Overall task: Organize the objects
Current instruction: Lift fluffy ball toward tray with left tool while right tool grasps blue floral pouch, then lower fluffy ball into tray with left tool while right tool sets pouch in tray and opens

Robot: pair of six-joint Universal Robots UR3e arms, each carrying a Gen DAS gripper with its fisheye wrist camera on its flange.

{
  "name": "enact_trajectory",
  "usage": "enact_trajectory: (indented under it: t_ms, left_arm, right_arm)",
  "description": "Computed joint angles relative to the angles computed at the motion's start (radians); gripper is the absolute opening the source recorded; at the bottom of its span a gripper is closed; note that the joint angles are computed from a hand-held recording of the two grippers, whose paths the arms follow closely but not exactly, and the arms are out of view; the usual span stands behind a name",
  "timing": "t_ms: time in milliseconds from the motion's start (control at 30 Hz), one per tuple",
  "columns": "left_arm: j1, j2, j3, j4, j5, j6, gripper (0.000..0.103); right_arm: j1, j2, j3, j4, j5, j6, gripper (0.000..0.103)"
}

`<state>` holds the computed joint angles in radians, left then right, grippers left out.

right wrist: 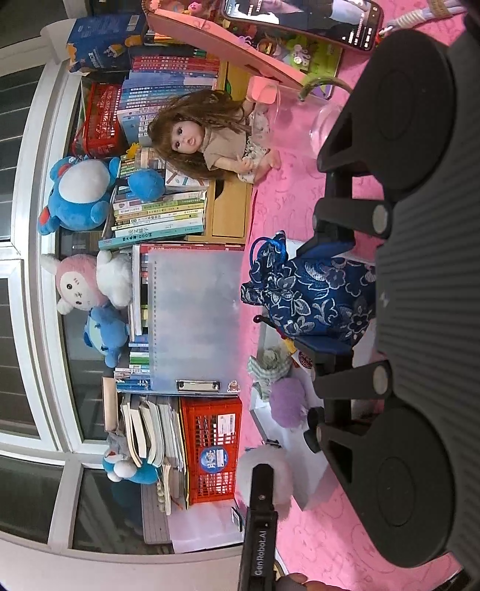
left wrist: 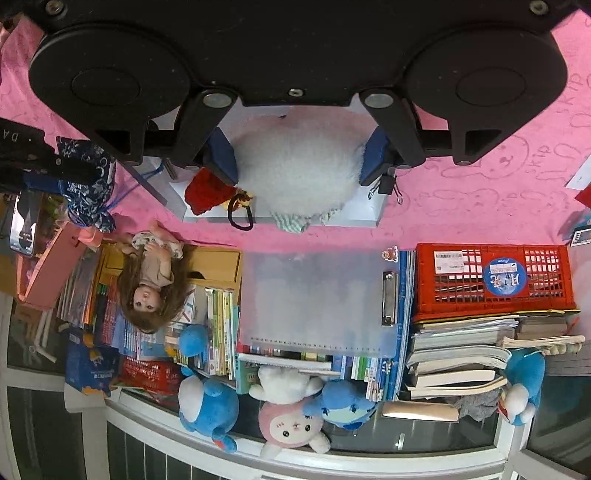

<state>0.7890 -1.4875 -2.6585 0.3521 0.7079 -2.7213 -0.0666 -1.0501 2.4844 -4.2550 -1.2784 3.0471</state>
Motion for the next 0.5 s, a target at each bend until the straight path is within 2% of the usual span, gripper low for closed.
enact_trajectory:
  t_ms: [500]
  left_arm:
    - [-0.166, -0.22, 0.109, 0.159, 0.166, -0.071, 0.068]
  right_arm:
    - [0.022, 0.006, -0.113, 0.163, 0.008, -0.006, 0.049]
